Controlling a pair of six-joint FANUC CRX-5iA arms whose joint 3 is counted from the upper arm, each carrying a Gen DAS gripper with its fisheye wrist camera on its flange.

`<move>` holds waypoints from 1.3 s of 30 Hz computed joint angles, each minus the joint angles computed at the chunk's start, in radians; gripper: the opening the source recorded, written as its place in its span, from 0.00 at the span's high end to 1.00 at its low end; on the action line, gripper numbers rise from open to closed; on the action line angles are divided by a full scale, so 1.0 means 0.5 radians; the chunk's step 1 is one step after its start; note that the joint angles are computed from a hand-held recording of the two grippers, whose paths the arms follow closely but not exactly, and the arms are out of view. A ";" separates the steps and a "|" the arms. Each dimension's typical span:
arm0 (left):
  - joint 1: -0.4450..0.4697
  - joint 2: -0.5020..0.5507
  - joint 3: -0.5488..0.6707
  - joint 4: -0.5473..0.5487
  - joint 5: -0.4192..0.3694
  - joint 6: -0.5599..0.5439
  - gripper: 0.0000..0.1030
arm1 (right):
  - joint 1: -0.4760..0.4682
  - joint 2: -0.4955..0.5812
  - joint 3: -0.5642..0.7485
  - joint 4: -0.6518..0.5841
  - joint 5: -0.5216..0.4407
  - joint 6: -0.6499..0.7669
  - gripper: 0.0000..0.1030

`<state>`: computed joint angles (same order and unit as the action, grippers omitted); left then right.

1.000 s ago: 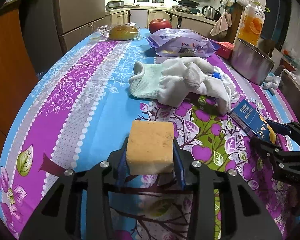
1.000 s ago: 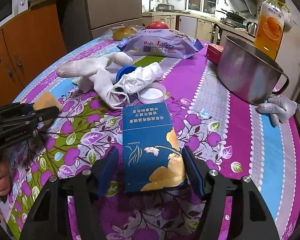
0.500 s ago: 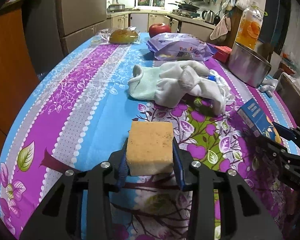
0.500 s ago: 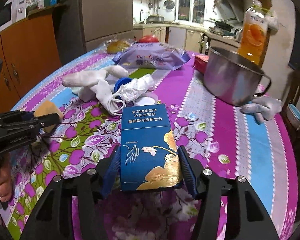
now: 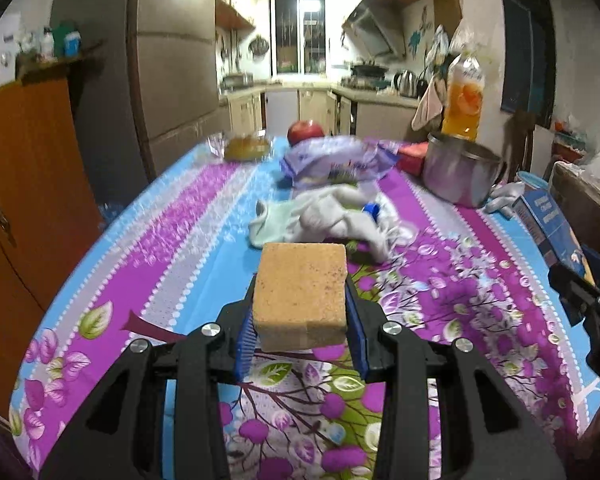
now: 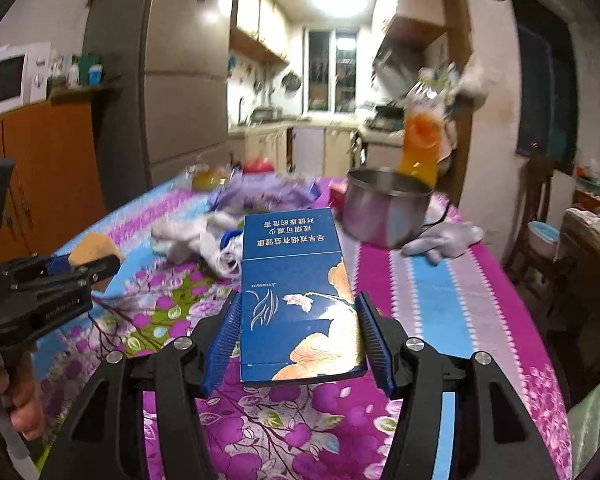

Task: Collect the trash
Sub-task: 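Carry the tan sponge and blue box to the green bin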

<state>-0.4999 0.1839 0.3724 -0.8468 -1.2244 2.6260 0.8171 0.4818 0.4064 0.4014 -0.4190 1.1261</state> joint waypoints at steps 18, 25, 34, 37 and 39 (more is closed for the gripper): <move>-0.202 0.000 0.098 -0.134 -0.039 0.041 0.65 | -0.036 -0.329 -0.556 0.645 0.302 -0.625 0.43; -0.255 0.034 0.173 -0.130 -0.006 0.010 0.65 | -0.094 -0.458 -0.744 0.916 0.375 -0.899 0.43; -0.289 0.160 0.343 -0.025 0.131 -0.105 0.65 | -0.277 -0.670 -1.023 1.416 0.414 -1.403 0.43; -0.322 0.235 0.443 0.000 0.162 -0.167 0.65 | -0.344 -0.741 -1.100 1.532 0.403 -1.523 0.43; -0.342 0.301 0.530 0.030 0.193 -0.226 0.65 | -0.391 -0.795 -1.154 1.578 0.382 -1.572 0.43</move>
<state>-0.6708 0.3343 0.6374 -0.8320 -1.1279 2.5132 0.6215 0.0841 -0.1704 1.1904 -0.2279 0.3400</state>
